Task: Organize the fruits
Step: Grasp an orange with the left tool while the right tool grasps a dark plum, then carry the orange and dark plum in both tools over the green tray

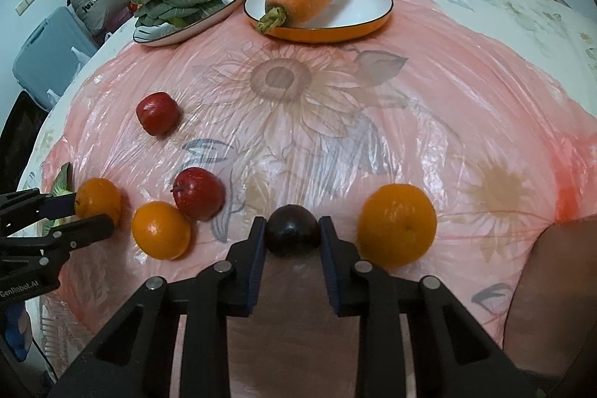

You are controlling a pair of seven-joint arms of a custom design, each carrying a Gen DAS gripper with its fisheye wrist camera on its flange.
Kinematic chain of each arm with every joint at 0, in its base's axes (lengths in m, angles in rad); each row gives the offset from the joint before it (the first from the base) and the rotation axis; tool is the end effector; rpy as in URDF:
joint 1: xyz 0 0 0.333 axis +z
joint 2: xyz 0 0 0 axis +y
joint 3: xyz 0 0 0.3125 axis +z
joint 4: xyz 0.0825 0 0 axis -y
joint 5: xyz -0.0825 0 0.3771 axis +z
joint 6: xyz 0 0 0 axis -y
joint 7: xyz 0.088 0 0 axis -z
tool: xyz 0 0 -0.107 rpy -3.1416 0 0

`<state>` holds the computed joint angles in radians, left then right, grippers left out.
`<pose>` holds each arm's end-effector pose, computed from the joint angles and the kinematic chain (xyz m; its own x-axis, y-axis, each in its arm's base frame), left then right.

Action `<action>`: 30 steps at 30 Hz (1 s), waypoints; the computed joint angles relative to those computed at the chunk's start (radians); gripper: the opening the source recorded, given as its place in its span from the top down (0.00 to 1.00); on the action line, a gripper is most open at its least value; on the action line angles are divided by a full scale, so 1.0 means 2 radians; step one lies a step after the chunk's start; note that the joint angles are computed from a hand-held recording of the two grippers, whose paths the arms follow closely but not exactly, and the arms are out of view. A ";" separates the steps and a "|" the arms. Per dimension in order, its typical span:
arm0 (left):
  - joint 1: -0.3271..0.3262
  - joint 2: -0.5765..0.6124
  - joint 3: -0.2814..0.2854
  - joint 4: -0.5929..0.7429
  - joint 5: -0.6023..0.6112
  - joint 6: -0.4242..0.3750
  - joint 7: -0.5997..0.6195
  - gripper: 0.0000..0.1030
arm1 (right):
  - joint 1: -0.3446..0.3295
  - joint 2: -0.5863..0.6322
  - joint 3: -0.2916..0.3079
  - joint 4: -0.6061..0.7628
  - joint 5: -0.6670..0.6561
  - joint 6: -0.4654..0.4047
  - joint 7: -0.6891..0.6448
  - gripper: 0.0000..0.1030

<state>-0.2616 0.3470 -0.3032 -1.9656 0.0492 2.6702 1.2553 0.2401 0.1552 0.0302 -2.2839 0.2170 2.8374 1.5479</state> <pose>0.5440 -0.3321 0.3448 -0.2748 -0.9454 0.1751 -0.9219 0.2073 -0.3273 0.5409 0.1381 0.3292 0.1231 -0.9832 -0.1351 -0.9245 -0.0641 -0.3757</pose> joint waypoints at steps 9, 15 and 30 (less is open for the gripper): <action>0.007 -0.027 -0.002 -0.032 -0.016 0.011 0.008 0.63 | 0.006 -0.022 0.009 -0.021 0.013 0.010 0.001 0.88; 0.008 -0.048 0.000 -0.057 -0.022 0.016 0.007 0.63 | 0.010 -0.048 0.017 -0.045 0.040 0.016 -0.010 0.88; -0.008 -0.087 -0.005 -0.094 -0.036 0.015 0.016 0.64 | 0.029 -0.171 0.022 -0.172 0.106 0.014 -0.002 0.88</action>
